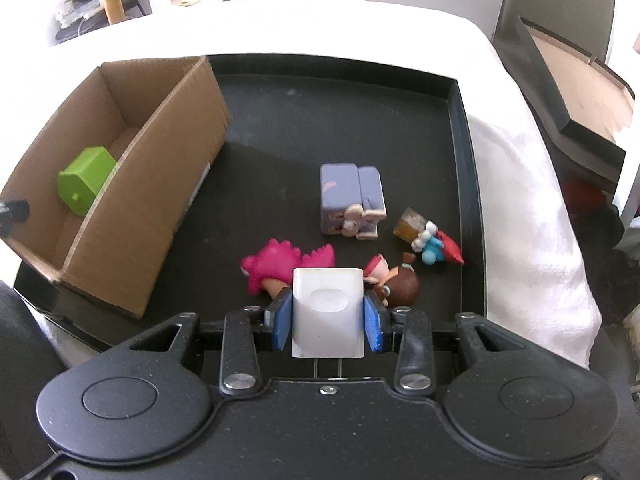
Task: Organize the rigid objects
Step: 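Lift the white cube with the right tool and carry it over the box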
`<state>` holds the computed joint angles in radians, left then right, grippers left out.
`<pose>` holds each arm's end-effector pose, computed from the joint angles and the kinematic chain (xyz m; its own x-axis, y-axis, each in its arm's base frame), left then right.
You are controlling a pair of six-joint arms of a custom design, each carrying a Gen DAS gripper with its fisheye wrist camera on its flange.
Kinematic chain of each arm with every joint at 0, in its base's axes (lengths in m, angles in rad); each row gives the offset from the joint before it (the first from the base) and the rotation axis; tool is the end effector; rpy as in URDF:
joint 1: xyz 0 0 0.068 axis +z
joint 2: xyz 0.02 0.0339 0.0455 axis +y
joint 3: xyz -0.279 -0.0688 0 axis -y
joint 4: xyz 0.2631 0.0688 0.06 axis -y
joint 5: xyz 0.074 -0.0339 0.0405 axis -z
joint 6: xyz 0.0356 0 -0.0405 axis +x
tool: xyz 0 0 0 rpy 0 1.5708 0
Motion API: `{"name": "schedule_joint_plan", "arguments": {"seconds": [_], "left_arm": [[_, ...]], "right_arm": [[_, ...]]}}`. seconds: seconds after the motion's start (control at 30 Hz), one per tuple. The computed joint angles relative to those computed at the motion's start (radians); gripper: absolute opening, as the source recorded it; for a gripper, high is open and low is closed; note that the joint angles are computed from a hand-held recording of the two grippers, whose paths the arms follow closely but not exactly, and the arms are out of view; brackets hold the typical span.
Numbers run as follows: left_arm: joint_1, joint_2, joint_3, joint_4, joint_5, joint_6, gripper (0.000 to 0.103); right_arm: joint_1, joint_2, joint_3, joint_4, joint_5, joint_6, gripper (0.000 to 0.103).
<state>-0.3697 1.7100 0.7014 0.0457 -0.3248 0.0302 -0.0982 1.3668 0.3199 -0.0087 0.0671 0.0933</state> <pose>0.2943 -0.1019 0.1107 -0.7598 0.3251 -0.5630 0.1955 0.9402 0.2791 0.1998 -0.0221 0.0936 -0.8501 0.1772 -0.4960 0.2108 0.9775 -0.0122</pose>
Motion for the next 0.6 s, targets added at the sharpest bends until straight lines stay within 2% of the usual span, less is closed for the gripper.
{"name": "schedule_joint_plan", "arguments": {"seconds": [0.2, 0.6], "left_arm": [[0.012, -0.007, 0.001, -0.009, 0.020, -0.007, 0.018], [0.043, -0.022, -0.007, -0.003, 0.073, -0.028, 0.016]], "right_arm": [[0.013, -0.078, 0.022, -0.045, 0.009, 0.013, 0.037], [0.087, -0.114, 0.104, -0.086, 0.051, 0.036, 0.037]]}}
